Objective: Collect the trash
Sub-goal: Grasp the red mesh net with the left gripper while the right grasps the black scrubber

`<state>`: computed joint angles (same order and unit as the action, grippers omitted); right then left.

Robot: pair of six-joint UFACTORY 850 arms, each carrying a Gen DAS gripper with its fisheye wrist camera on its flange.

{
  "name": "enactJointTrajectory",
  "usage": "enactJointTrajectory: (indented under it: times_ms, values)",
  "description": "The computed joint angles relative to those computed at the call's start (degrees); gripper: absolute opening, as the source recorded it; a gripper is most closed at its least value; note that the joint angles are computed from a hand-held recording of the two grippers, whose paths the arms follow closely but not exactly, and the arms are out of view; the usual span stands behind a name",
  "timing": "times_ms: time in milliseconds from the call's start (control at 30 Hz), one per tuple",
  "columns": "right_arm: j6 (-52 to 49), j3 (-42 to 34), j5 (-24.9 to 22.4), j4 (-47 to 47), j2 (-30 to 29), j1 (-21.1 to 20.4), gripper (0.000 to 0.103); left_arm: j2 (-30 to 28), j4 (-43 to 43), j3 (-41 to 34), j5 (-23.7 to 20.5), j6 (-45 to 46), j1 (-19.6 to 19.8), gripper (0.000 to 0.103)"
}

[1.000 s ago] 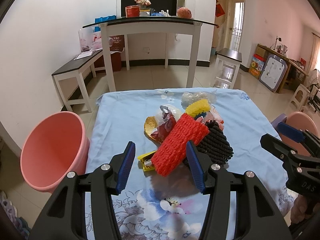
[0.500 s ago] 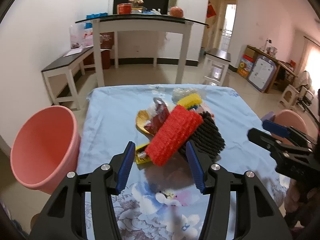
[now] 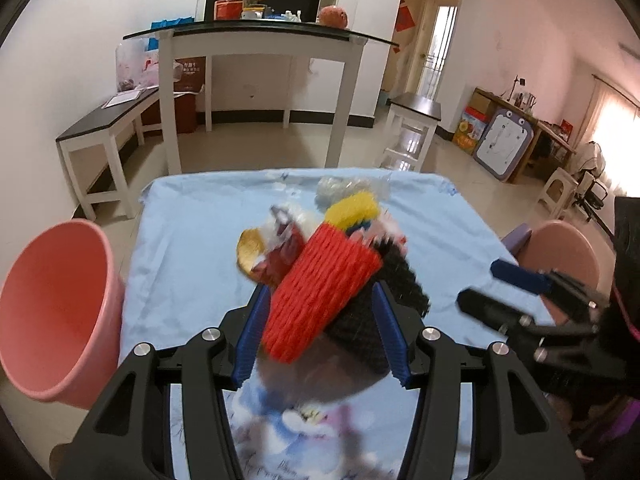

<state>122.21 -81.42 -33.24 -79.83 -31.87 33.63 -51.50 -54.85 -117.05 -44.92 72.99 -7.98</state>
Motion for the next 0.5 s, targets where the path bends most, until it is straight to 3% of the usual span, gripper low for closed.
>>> enactJointTrajectory:
  times_ms: [167, 200, 300, 400, 500]
  values:
    - [-0.7, -0.7, 3.6, -1.5, -0.6, -1.2, 0.070, -2.2, 2.5, -3.3, 0.5, -2.1, -1.4, 0.053]
    - [-1.4, -1.0, 4.4, -1.3, -0.7, -1.5, 0.070, -2.9, 3.2, -4.3, 0.1, -3.0, -1.5, 0.042]
    - [-4.7, -1.8, 7.7, -0.4, -1.3, -2.6, 0.070, -5.2, 5.3, -7.5, -2.2, -6.4, -1.4, 0.025]
    - [-8.5, -2.5, 11.4, 1.9, -1.8, -3.9, 0.070, -5.5, 4.6, -7.8, -3.1, -6.1, -0.9, 0.013]
    - [-11.8, -3.1, 15.0, 4.8, -2.5, -5.0, 0.070, -4.4, 3.5, -6.1, -2.6, -4.6, -0.4, 0.011]
